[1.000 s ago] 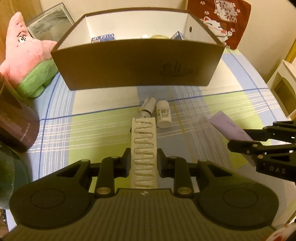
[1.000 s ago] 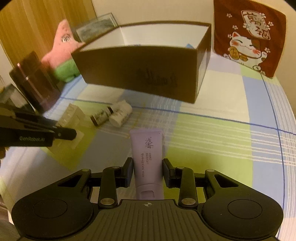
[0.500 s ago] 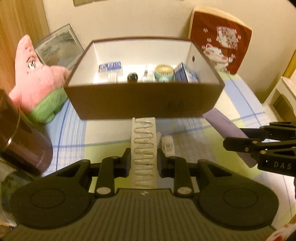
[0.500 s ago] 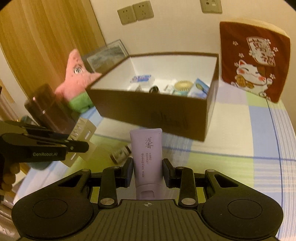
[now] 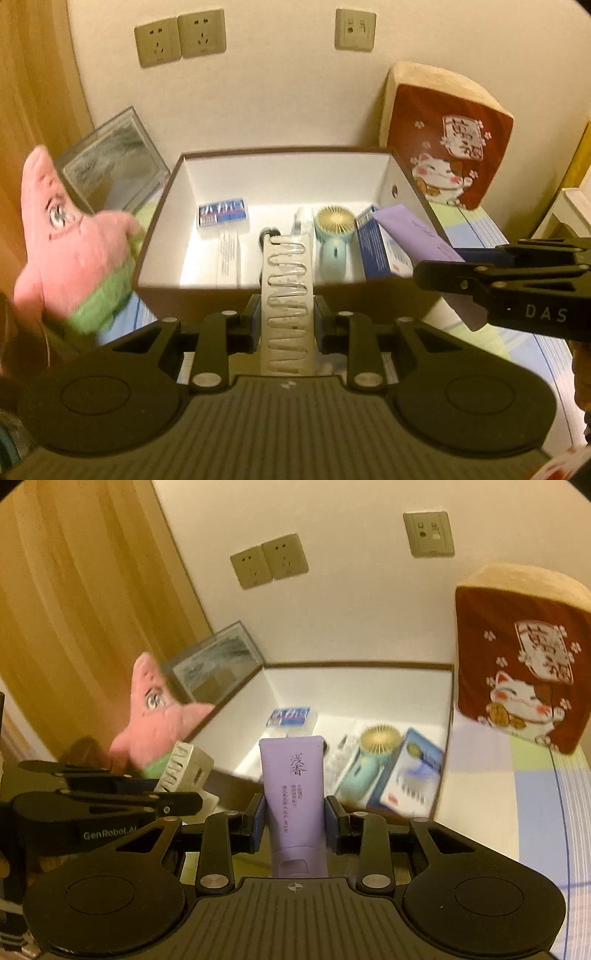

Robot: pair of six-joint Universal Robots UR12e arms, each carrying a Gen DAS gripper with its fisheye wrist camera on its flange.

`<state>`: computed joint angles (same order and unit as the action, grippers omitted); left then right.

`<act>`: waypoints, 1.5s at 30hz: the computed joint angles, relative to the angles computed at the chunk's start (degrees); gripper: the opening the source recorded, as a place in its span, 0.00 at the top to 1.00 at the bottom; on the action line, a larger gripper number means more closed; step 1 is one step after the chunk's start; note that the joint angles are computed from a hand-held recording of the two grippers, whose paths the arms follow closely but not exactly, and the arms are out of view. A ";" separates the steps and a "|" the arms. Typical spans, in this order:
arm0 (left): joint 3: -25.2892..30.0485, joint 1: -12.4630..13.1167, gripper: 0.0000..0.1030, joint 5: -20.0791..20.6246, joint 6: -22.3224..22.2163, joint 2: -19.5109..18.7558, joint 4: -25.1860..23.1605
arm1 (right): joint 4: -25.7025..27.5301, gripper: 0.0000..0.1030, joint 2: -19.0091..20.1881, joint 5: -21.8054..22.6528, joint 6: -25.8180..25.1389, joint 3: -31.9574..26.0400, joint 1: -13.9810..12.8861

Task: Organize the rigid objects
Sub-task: 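Carry the ribbed tray with the left tool while the right tool carries the purple tube into the box, then release the ribbed tray with the left tool while the right tool releases the purple tube in the box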

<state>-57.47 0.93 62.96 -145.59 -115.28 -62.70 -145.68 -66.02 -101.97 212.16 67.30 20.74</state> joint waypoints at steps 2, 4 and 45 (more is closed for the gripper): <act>1.76 -0.28 0.75 0.00 -0.23 -1.16 0.07 | 0.17 0.67 0.82 -0.24 -0.33 -1.36 -0.36; 3.72 -0.58 0.75 0.07 -0.41 -2.46 -0.06 | 0.35 0.67 1.67 -0.37 -0.51 -2.65 -0.79; 32.15 -2.64 0.62 10.79 1.83 -22.43 -11.75 | 15.29 0.67 14.38 2.04 7.50 -19.63 -4.21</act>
<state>-25.32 -1.71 73.75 -143.76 -137.70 -74.46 -130.39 -51.64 -99.94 219.66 47.67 16.53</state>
